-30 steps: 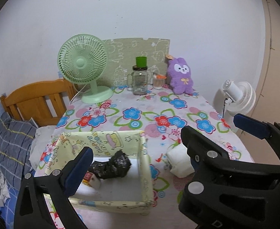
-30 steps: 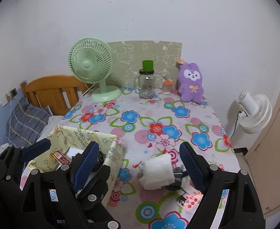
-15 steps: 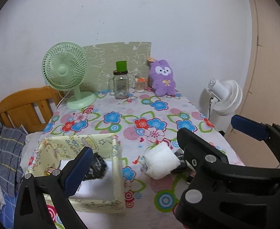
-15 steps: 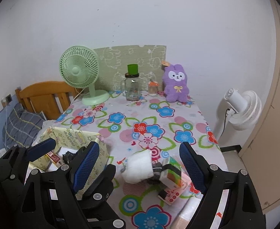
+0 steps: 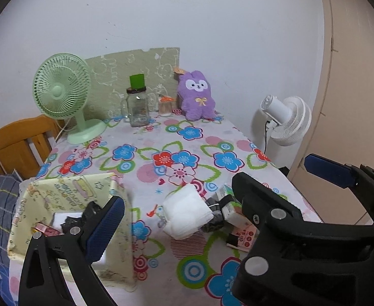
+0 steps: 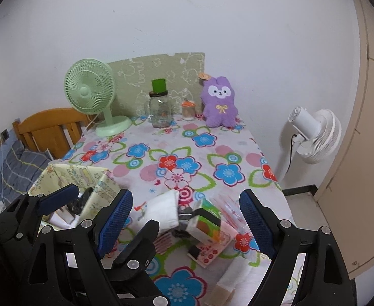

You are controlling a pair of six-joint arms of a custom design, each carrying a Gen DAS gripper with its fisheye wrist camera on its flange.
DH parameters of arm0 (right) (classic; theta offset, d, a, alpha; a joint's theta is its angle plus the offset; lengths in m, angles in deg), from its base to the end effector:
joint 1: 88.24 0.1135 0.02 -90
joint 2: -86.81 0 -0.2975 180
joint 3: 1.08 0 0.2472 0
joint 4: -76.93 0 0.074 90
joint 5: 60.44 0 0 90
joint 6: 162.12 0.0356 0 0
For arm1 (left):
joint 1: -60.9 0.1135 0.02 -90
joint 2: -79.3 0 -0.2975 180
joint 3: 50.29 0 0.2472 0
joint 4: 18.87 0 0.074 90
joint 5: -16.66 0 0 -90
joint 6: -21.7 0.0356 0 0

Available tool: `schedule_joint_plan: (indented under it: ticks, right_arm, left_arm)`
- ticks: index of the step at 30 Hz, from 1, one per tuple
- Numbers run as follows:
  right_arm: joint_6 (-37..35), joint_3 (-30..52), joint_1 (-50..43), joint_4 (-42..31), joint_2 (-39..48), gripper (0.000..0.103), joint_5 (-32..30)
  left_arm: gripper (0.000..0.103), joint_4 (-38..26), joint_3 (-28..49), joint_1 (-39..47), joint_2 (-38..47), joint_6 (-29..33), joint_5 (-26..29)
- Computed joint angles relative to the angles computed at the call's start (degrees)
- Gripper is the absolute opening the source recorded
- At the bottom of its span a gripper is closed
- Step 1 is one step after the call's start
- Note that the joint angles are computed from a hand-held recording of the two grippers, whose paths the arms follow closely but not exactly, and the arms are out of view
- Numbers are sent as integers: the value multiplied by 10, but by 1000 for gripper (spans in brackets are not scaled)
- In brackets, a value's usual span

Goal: Organize soft objects
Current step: 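Move both grippers back toward the tissue packs on the table, then grasp the white tissue pack with the left gripper while the right gripper grasps the green tissue pack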

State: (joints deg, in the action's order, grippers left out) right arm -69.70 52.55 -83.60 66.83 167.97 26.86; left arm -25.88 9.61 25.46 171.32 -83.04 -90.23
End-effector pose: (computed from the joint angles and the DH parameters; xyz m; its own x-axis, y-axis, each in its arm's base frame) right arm 0.2792 0.0243 0.2263 -0.6130 -0.0074 -0.7900 -0.0922 0.9938 0.0622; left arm 0.2697 -0.1793 0.2112 -0.5917 0.1223 -0.7968 0.2282 0.9734 -0.0201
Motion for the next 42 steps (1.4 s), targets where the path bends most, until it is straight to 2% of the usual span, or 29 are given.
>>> schedule_joint_plan:
  ticks: [8,25,31,33,35,42]
  right_arm:
    - [-21,0,-42,36,54,88,-28]
    - [-18,50,-73,51,181,86,-53]
    - [-14,72,-71,42,216,86,-53]
    - [-12,80,-70,37,228,83,-52]
    - [-10,90,-70,30,242,78,-53]
    - [-5,119,-71,14,285,78,-61]
  left_arm:
    - [103,16,34,-7,68,-8,-18]
    - [102,-26,111,13,171,-25,-11]
    - [99,-44,135,26,201,-32,2]
    - [94,-49,141,30,210,-29,14]
    - [94,-53,146,31,219,-30,18]
    - [92,-59,162,41,245,-35,43]
